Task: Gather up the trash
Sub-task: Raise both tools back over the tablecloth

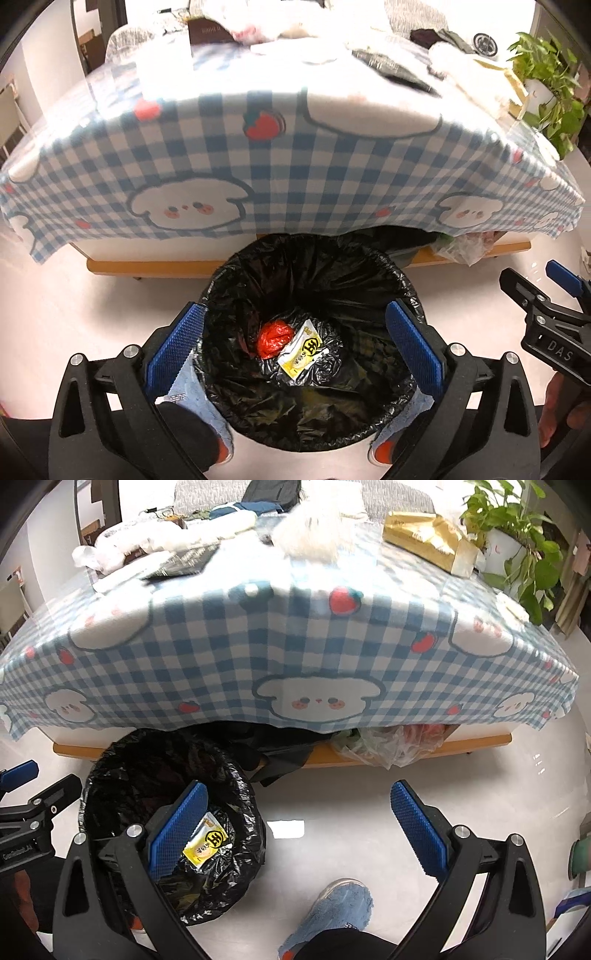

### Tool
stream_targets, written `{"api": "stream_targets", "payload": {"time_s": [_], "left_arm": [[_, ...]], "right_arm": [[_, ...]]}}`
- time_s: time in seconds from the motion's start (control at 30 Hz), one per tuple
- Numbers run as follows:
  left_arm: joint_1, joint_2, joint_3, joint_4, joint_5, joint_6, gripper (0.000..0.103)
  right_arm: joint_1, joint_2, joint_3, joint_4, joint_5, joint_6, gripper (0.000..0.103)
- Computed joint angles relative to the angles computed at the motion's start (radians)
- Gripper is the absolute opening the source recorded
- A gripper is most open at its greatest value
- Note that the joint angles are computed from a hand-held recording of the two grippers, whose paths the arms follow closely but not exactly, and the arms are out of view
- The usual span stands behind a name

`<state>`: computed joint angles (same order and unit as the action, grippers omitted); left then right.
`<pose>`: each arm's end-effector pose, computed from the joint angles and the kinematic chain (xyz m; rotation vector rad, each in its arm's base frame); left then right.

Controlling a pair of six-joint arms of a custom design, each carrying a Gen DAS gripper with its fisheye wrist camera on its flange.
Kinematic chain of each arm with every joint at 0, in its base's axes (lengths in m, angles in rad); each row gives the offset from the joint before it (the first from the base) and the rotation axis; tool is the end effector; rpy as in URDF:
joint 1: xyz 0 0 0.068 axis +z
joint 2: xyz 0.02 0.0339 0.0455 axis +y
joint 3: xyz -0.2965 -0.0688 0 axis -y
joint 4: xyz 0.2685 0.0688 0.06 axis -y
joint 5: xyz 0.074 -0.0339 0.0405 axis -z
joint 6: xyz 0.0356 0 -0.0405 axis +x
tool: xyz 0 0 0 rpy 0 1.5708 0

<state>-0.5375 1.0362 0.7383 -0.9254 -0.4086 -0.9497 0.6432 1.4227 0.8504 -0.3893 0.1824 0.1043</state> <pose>0.1615 -0.0798 0.2469 -0.6277 2.5379 0.0880 0.2414 0.1729 0.2224 -0.5985 2.4382 0.0744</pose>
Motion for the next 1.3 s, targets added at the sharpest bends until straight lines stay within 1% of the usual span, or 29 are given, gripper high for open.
{"api": "stream_targets", "payload": {"time_s": [0.27,0.47,0.67,0.97,1.3], "left_arm": [[-0.033,-0.052,0.092,-0.127,-0.046,-0.014,0.097],[-0.014,-0.055,0.165,-0.183,-0.071,0.013,0.097],[0.045,-0.035,0.227,-0.196,-0.064,0.075,0.097],[0.162,-0.003,0.312,-0.188,-0.019,0.2,0.097],[0.31,0.058,0.393,-0.142,0.033,0.359,0.097]], "right_arm": [[0.031,-0.081,0.046,-0.071,0.028,0.019,0.096],[0.051,-0.1,0.111,-0.115,0.048,0.032,0.096],[0.064,-0.088,0.192,-0.143,0.068,0.037,0.096],[0.066,-0.046,0.317,-0.184,0.071,0.028,0.096],[0.05,0.045,0.438,-0.21,0.062,0.008,0.096]]}}
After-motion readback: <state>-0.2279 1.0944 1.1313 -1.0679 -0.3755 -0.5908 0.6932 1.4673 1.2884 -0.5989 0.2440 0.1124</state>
